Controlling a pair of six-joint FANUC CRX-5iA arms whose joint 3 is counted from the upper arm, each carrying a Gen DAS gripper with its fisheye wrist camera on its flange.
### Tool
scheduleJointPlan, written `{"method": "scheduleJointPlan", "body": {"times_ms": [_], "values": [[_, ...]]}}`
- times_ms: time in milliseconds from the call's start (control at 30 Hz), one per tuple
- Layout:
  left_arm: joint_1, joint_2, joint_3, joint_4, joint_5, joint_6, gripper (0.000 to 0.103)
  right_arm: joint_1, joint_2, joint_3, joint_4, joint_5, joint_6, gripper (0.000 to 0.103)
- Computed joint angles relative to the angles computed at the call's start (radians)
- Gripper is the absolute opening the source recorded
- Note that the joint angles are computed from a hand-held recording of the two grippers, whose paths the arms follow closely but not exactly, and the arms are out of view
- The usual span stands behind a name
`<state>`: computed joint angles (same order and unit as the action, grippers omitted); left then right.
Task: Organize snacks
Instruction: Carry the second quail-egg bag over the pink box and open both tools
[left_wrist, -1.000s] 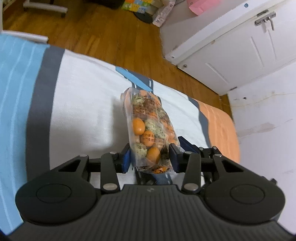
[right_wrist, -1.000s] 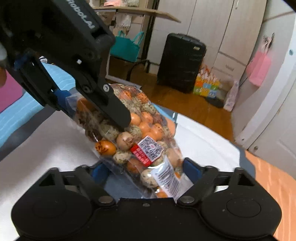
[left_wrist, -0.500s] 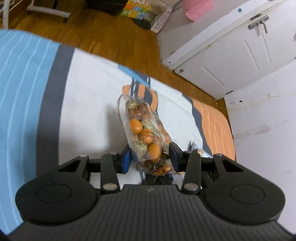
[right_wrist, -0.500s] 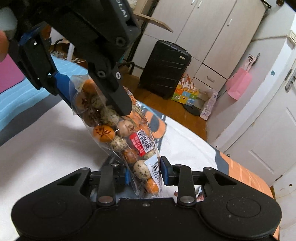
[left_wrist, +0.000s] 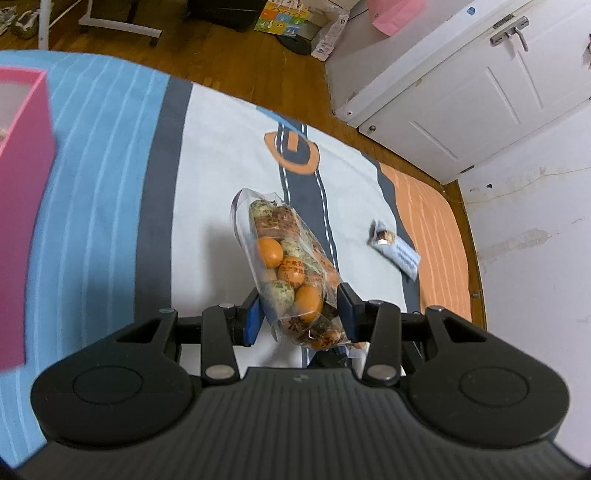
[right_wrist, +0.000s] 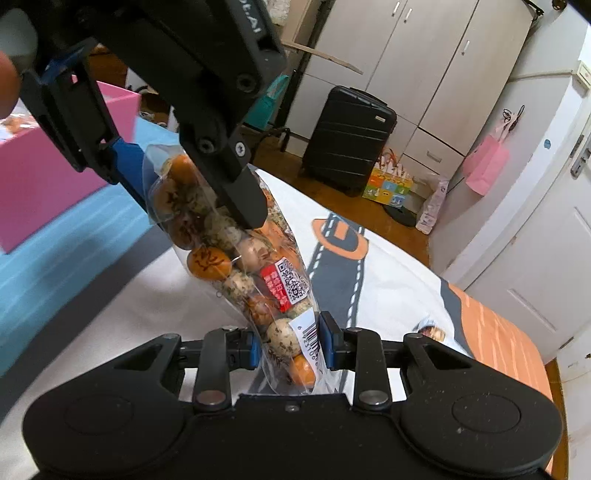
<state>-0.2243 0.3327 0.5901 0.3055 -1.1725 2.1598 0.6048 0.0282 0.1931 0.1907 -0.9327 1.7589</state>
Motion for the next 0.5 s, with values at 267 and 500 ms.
{"method": "scheduleJointPlan", "body": {"times_ms": [267,500], "values": [[-0.012,-0.126,-0.091,-0.007,-0.014,0.032,0.041,0.018,-0.065,0.014,-0.057,-0.073,0.032,0.035],[-0.024,-0.209,-0.066,-0.094,-0.077,0.068,0.041,0.076,-0.105,0.025,-0.049,-0.072,0.059,0.034]]}}
